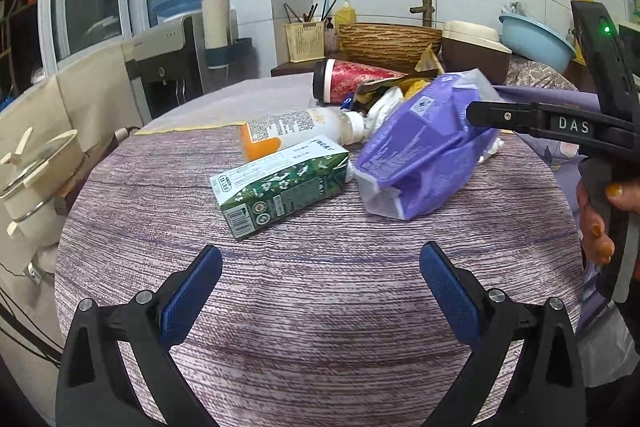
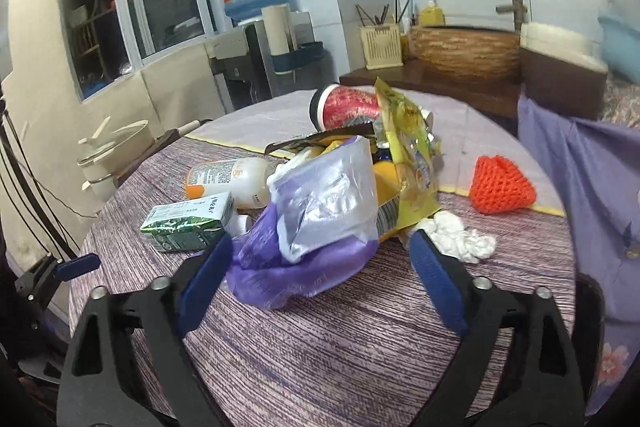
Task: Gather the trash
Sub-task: 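Reach the right tool to the purple plastic bag and close on it, then grasp the green-and-white milk carton with the left tool while the right tool holds the purple bag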
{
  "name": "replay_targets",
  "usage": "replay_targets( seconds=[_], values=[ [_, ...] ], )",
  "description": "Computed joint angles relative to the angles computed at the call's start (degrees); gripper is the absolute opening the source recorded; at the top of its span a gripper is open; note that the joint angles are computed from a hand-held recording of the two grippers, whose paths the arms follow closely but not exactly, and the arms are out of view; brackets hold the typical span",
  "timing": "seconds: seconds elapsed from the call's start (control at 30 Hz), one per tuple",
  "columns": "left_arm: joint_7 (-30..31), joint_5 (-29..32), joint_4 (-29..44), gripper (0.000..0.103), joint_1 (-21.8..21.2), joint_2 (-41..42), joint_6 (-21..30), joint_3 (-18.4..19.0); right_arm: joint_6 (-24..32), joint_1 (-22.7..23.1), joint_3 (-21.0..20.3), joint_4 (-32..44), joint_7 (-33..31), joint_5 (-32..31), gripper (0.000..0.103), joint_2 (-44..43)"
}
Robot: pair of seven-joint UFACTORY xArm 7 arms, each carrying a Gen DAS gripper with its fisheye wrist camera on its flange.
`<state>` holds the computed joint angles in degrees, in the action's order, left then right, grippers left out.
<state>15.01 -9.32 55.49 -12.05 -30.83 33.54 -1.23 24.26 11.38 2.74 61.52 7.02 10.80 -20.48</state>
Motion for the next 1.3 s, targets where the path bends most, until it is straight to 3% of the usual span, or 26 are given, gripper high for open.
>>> replay_targets(
  seconds=[0.23,0.4,0.67,0.9,1.03,1.2,1.3],
  values=[
    [2.30,0.66,0.82,0.098,-0.11,1.34,-0.04,0.10,-0.68,1.12,-1.34,-0.78,-0.93,3.18,0.044,0.24],
    [4.18,0.78,1.88,0.098,-0.56,2.84,-0.74,0.10,-0.13,4.02,-3.79,-3.07,-5.55,8.35,0.033,-2.61],
    [12.63,1.30,10.05,0.098,-0.26,10.37,-0.06,2.00,1.30,4.90,-5.16,-8.42,-8.64,10.30,0.029,-11.59],
    [23.11,-2.44,24.14,0.098,1.77,22.40,11.86,2.14,2.68,4.52,-5.49,-11.51,-7.82,9.58,0.029,-16.36],
    [24.57,-0.09,28.75,0.098,3.81,26.76,16.71,0.03,3.03,3.99,-5.53,-12.88,-6.90,9.05,0.029,-18.19],
    [26.23,3.04,31.08,0.079,4.55,28.70,20.14,-1.61,3.67,3.55,-5.58,-14.28,-5.66,8.51,0.029,-19.71],
    [26.16,5.29,28.96,0.071,4.41,27.24,18.52,-2.24,3.61,3.42,-5.58,-15.10,-5.23,8.18,0.029,-20.57]
  ],
)
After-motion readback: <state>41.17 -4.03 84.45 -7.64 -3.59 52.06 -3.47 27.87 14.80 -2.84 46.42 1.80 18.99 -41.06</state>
